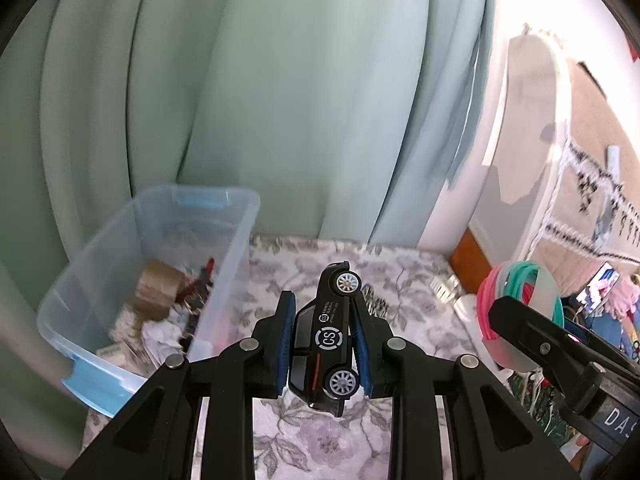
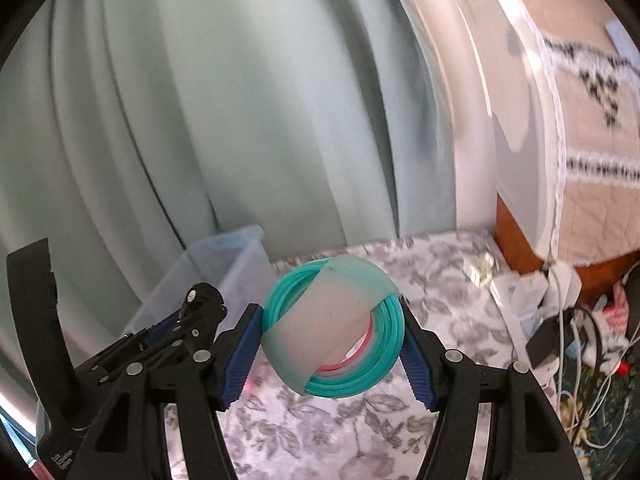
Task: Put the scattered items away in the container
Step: 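Carry the toy car and hair tie with both grippers over the clear box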
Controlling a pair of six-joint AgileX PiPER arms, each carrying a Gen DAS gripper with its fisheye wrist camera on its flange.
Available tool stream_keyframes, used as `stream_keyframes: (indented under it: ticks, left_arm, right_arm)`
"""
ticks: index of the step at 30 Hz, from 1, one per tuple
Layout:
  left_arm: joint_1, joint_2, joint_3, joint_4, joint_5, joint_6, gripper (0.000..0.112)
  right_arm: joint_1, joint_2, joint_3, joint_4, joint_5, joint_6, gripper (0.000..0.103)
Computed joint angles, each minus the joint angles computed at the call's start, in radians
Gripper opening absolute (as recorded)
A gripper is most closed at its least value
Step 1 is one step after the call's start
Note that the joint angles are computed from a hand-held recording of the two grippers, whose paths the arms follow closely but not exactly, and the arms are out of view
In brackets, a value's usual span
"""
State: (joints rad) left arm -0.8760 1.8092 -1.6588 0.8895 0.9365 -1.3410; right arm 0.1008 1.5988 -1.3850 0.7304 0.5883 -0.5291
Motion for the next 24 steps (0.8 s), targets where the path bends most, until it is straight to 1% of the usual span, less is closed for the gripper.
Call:
stream_keyframes:
  ticks: [5,11,19,24]
  left_arm:
    - [-0.024,-0.077,0.049,0.065,0.016,-0.044,0.028]
    - [-0.033,-0.175,0.132,0.128,0.032,-0.102,0.028]
    - [0.015,-0.304,0.271,0.173,0.031,-0.212,0.028]
    - [0.071,-0.376,0.364,0.162,-0.001,-0.25,0.028]
  right_arm:
    - [0.04,-0.067,0.005,-0.023,-0.021,0.024,0.068]
    - [0.108,-0.102,-0.014,-0.073,-0.044,0.066,0.068]
    - [0.214,-0.087,-0.062,-0.188,-0.06,0.149,0.068]
    - [0.264,-0.052,-0.086,-0.246,-0.062,0.192,0.068]
